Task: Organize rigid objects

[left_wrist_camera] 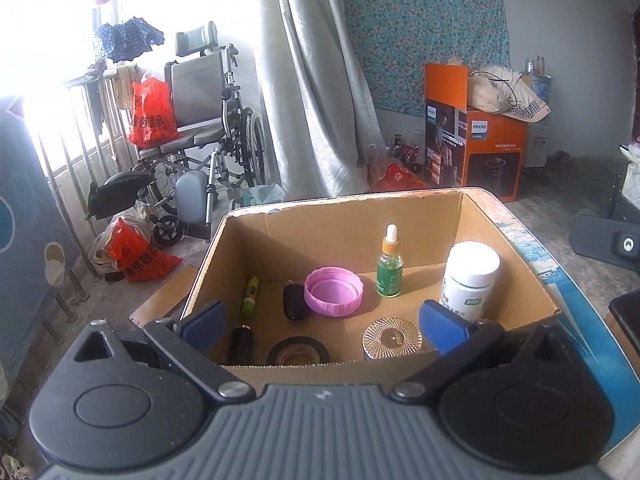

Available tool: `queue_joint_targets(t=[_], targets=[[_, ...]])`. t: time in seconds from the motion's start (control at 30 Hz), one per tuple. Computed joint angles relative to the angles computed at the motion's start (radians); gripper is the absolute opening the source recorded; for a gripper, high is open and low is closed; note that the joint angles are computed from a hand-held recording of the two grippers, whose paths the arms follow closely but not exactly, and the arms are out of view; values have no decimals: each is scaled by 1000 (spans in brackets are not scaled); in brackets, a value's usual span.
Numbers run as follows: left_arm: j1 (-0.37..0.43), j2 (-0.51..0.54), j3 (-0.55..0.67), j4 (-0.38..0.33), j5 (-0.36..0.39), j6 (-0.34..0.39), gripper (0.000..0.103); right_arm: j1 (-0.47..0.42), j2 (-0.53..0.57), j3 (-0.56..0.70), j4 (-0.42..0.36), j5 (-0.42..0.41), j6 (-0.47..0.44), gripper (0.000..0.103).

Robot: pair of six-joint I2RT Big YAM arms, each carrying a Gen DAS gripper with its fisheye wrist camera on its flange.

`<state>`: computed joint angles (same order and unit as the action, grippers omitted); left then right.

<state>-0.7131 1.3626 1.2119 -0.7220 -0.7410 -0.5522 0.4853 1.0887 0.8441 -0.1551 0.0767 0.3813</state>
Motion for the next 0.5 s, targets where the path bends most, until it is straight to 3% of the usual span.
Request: queue_joint_targets(t=[0.17, 0.5], targets=[[20, -24, -30, -2, -11, -41, 103, 40, 21, 9, -26, 88, -81, 102], [69, -27, -41, -65, 73, -66, 103, 105, 165, 120, -113, 105, -147, 102]])
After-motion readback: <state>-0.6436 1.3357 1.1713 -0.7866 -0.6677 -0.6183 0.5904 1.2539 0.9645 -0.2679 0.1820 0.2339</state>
